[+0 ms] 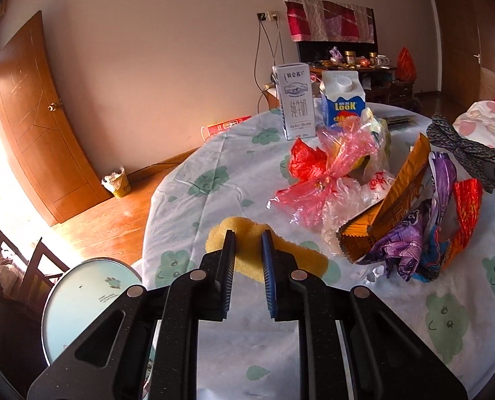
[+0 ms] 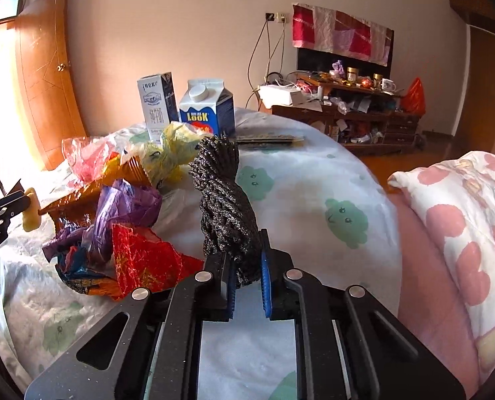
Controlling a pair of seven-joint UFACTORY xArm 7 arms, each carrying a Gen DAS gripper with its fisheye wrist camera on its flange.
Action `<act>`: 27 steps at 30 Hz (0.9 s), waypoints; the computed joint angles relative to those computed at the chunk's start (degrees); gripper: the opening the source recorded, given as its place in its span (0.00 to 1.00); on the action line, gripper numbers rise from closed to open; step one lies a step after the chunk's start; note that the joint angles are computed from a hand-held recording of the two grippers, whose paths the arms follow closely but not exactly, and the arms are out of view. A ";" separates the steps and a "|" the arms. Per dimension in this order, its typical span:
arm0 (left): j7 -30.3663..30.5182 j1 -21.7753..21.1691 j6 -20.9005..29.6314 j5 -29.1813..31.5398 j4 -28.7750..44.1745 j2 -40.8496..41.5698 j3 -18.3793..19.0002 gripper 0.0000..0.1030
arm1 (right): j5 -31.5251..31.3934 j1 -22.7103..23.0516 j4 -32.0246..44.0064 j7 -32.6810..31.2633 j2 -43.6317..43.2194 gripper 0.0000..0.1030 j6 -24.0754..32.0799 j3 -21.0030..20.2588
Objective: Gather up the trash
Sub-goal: 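Grasp the black knit rope with the right tool while the left tool grasps the yellow sponge, then carry the yellow sponge and black rope over the green bucket with both tools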
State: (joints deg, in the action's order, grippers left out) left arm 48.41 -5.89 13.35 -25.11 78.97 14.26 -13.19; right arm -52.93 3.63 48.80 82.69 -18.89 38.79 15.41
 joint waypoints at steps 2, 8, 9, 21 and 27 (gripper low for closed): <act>-0.87 0.17 -1.22 0.02 -0.46 -0.71 0.54 0.15 | -1.58 -0.29 0.44 1.41 -0.96 0.12 0.74 0.84; -2.20 1.61 -1.10 -0.87 -0.38 -1.86 1.47 0.15 | -5.47 -0.09 3.70 3.13 -0.75 0.12 0.63 2.60; -2.57 1.63 -1.05 -0.60 -0.25 -1.84 1.79 0.15 | -5.99 0.09 4.40 3.16 -0.32 0.12 0.71 2.79; -7.94 3.51 -2.46 4.05 0.09 -1.02 4.49 0.16 | -10.56 7.06 18.16 0.13 13.58 0.13 -1.23 -0.22; -11.47 4.43 -2.42 7.08 0.70 -0.08 5.77 0.16 | -10.26 12.02 24.80 -3.43 20.01 0.13 -1.95 -3.36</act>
